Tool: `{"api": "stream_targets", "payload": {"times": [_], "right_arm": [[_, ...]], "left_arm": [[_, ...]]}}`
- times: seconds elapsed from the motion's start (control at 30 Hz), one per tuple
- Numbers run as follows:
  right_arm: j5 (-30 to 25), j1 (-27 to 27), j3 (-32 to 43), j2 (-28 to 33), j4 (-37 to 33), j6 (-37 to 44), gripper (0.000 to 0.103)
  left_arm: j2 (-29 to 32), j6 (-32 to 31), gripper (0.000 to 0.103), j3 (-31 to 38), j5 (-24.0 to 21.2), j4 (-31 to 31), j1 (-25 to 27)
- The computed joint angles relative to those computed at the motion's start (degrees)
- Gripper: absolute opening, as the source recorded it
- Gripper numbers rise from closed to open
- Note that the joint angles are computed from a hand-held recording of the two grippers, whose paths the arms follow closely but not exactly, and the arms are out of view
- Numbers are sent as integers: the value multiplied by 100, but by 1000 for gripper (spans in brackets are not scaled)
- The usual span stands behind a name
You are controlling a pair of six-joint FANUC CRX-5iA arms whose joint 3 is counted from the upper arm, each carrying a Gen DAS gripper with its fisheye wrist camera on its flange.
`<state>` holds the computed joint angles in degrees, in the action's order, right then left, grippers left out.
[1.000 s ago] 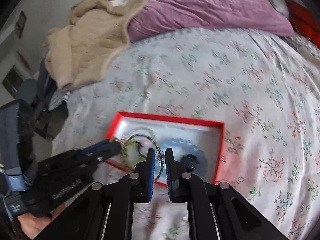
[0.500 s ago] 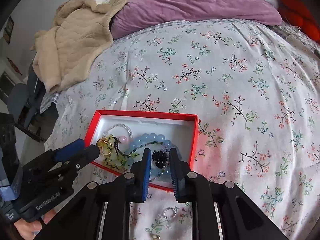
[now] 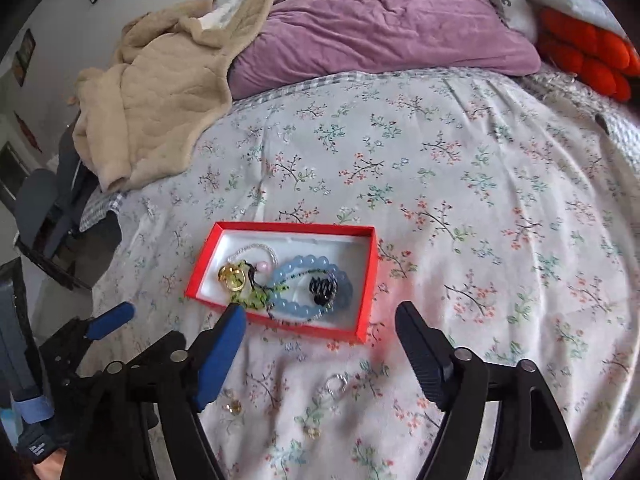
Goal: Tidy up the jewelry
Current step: 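Move both open tools toward the small gold earrings and silver ring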
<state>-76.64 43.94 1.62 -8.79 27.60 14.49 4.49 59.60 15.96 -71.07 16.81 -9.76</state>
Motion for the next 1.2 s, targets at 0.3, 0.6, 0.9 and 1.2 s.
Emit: {"api": "stream_targets", "payload": {"times": [0.3, 0.6, 0.9, 1.2], "right_arm": [[-1184, 630, 103, 121, 315, -354, 103], [-1258, 634, -53, 19, -558, -130, 103], [-1150, 320, -449, -178, -1281, 62, 103], [-1301, 135, -797, -324, -1429, 293, 103]], "left_arm": [[-144, 300, 102, -60, -688, -374, 192], [-16, 360, 102, -227, -1221, -430, 348], [16, 106, 102, -480, -1352, 71, 386], [-76, -457, 71, -877, -1279, 416, 244]]}}
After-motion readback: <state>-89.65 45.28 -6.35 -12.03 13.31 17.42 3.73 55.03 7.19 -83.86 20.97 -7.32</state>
